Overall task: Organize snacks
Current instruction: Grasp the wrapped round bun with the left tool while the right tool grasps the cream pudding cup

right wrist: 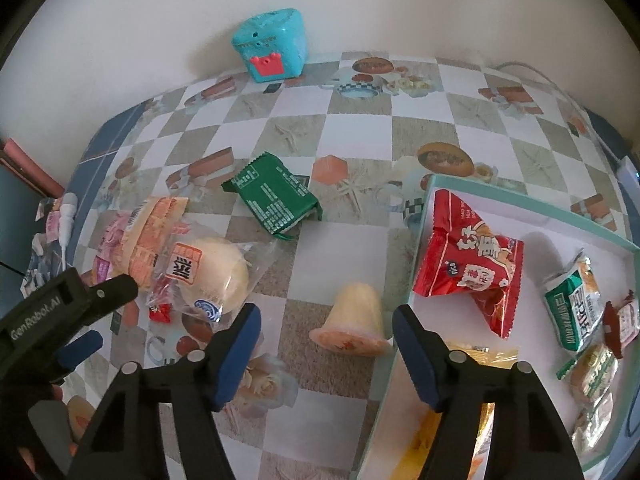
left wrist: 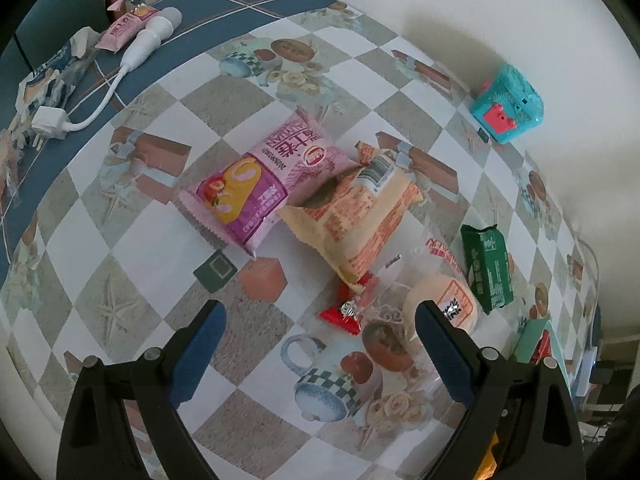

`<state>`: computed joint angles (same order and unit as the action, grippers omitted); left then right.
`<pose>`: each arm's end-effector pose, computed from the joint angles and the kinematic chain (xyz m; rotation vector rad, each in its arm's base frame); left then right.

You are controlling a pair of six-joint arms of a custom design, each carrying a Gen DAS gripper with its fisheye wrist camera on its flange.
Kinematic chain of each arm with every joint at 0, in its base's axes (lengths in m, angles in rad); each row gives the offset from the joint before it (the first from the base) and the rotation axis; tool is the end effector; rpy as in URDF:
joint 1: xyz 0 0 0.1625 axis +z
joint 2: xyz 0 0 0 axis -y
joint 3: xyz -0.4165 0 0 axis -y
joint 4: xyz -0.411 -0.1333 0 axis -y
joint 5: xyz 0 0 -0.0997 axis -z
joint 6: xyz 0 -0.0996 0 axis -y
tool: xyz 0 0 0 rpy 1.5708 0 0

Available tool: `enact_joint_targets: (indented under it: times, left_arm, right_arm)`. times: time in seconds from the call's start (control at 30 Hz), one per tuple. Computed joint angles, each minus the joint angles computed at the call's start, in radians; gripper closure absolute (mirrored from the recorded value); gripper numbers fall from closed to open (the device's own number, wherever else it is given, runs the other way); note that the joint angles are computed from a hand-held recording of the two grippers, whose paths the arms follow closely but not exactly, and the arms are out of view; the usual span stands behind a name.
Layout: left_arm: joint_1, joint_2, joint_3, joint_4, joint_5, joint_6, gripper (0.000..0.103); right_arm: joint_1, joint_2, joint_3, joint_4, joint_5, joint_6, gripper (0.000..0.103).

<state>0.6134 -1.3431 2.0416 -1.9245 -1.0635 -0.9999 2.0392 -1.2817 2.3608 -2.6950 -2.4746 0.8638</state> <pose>-0.2823 -0.4209 0.1883 0.0612 2.5644 -0.3021 0.2365 -0.3456 0.1423 -0.4871 -2.3007 0.7470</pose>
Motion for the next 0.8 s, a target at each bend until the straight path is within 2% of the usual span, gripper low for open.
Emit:
enact_joint_targets:
  times: [0.17,0.37,0.63,0.8]
  left_arm:
    - [0.002,0.017,-0.005,-0.012,-0.009,0.01,0.007]
    - [-0.002,0.027,-0.001,-0.056,-0.035,0.034,0.007]
    - [0.011,0.052,0.006,-0.152,-0.093,0.061,0.007]
    - [0.017,0.084,0.002,-0.21,-0.113,0.077,0.007]
  right_arm:
    - [-0.019,-0.001,0.009,-0.005,0.018,0.001,0.045]
    - [-0.027,0.008,0.011,-0.016,0.024,-0.004,0.045]
    - [-0.019,0.033,-0.006,0.015,-0.005,-0.005,0.045]
    - [-0.019,0.034,-0.004,0.014,-0.009,-0.004,0.052]
